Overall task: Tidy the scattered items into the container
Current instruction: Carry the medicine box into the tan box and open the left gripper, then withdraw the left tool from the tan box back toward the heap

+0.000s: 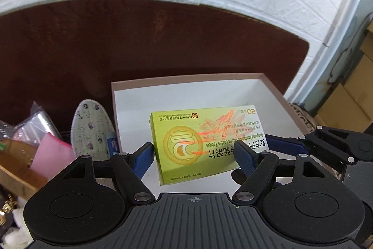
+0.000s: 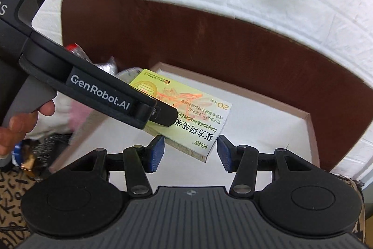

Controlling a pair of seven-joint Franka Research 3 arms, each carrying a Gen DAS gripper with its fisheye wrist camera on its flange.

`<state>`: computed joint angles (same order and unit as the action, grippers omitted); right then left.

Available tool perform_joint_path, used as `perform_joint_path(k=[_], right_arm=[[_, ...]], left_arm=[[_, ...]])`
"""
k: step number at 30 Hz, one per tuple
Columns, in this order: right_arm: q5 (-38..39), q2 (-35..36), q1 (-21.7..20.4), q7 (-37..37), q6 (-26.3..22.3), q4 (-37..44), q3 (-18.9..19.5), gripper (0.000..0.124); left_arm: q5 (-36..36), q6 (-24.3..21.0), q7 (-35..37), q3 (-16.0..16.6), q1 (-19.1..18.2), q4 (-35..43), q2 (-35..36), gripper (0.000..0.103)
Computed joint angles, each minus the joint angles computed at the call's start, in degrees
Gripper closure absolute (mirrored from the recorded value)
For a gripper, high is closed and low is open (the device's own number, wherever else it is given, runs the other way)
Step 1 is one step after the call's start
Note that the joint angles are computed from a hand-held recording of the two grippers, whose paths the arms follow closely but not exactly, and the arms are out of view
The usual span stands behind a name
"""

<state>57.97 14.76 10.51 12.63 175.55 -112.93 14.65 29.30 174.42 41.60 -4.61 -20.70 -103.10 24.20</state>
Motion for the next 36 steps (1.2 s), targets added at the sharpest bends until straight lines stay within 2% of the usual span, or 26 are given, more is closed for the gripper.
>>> perform_joint_path(k=[2, 6, 10, 13, 17, 19, 20, 22, 23, 25, 29, 36], right_arm=[[-10.34, 2.17, 3.74, 10.11, -2.73, 2.21, -5.43, 0.068], [-23.35, 6.99, 6.60, 23.27, -8.54, 8.47, -10.65, 0.068], [-31.05, 11.59, 7.22, 31.23, -12.92, 14.73, -12.16, 0.068], [-35.84, 13.79, 7.37, 35.40, -14.41, 17.55, -12.35, 0.067], [-39.78, 16.86, 6.78, 39.49, -15.83, 21.40, -11.66, 0.067], [-41.18, 17.57, 6.74, 40.66, -14.86, 21.60, -11.48, 0.063], [-42.03, 17.76, 6.97, 41.29, -14.05, 21.42, -11.68, 0.048], [-43.68, 17.56, 7.58, 42.31, -10.50, 19.80, -12.19, 0.032], [-44.13, 17.23, 7.31, 41.92, -8.91, 18.85, -11.80, 0.032], [-44.48, 16.61, 6.44, 41.07, -8.44, 17.98, -10.82, 0.031], [-44.30, 14.71, 5.77, 40.82, -6.45, 15.27, -9.88, 0.026], [-42.81, 10.08, 4.77, 38.46, -2.75, 8.49, -7.54, 0.023]], left_arm=[[-1.79, -2.25, 2.71, -2.15, 1.74, 3.37, 2.64, 0.025], [-3.45, -5.67, 5.83, -2.72, 2.16, 9.11, 6.93, 0.022], [-3.39, -8.46, 7.10, -1.40, 1.07, 13.32, 9.83, 0.021], [-0.84, -10.18, 6.14, 1.24, -1.26, 15.94, 11.25, 0.022], [0.99, -10.82, 5.42, 2.24, -1.95, 18.21, 12.70, 0.020], [1.92, -10.13, 4.53, 2.80, -2.31, 18.48, 13.06, 0.018], [1.91, -9.54, 4.41, 2.57, -2.08, 18.60, 13.26, 0.017], [1.15, -8.11, 4.71, 1.50, -1.14, 18.07, 13.15, 0.011], [0.55, -7.45, 5.11, 0.82, -0.53, 17.53, 12.86, 0.010], [-0.32, -7.00, 4.99, 0.58, -0.37, 16.83, 12.29, 0.002], [-0.64, -5.93, 3.29, 1.30, -0.83, 13.98, 10.02, 0.000], [8.10, -4.43, -6.83, 8.28, -6.54, 8.95, 5.49, 0.000]])
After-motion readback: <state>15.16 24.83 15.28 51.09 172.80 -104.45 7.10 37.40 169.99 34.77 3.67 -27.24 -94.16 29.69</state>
